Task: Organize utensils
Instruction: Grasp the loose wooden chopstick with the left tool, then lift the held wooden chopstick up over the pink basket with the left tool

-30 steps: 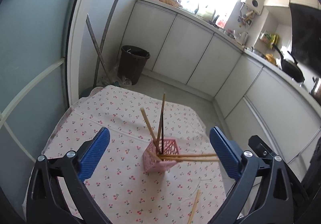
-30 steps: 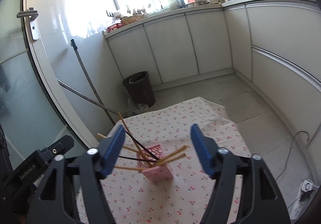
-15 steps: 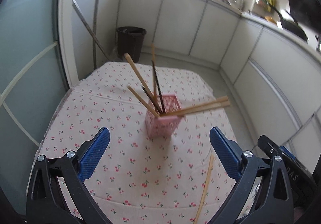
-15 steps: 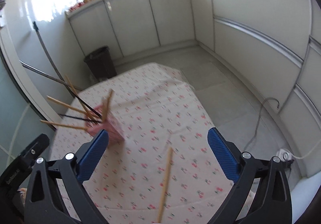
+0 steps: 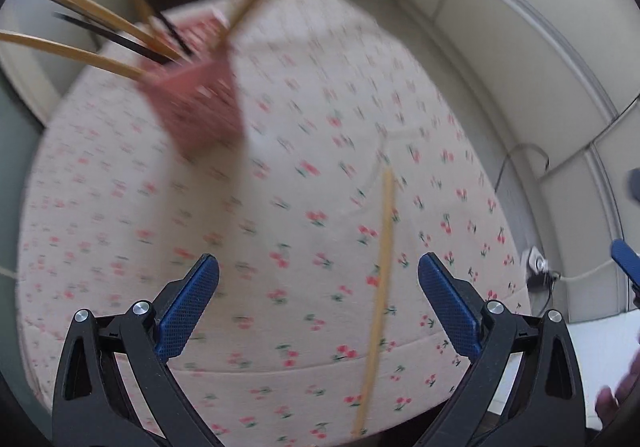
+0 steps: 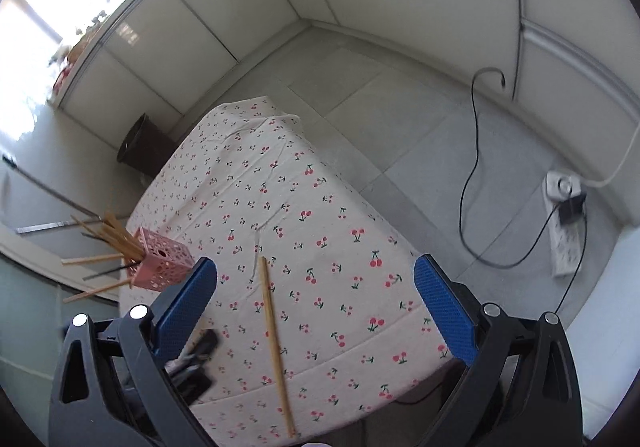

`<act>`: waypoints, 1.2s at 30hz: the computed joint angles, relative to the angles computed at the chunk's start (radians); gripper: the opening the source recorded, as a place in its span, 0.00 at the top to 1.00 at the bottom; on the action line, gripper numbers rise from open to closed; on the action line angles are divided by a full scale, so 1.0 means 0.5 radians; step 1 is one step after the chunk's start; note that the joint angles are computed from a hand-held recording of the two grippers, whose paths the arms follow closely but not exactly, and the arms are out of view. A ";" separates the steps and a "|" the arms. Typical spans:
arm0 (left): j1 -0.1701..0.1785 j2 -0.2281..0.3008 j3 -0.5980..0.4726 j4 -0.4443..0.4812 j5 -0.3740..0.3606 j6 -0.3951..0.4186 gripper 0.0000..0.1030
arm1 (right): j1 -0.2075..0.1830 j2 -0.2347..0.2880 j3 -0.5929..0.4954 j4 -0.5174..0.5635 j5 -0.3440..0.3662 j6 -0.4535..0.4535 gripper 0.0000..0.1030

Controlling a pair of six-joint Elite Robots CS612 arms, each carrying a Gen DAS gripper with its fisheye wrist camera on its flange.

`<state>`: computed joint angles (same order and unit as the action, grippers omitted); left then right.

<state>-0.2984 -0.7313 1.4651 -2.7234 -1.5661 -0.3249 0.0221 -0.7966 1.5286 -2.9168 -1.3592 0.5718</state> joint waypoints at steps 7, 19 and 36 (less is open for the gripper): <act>-0.042 0.174 -0.242 0.180 -0.004 0.065 0.07 | -0.063 0.021 0.004 0.023 0.305 0.195 0.07; -0.089 0.197 -0.235 0.142 0.038 0.351 0.92 | -0.041 0.023 -0.028 0.073 0.252 0.086 0.07; 0.180 -0.202 0.428 -1.138 -0.138 -0.060 0.93 | 0.188 0.045 -0.137 -0.113 -0.009 -0.512 0.07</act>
<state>-0.2085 -0.8324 1.6789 -3.2926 -1.6353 -0.3549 0.1160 -0.7740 1.4600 -2.9735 -1.3638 0.3158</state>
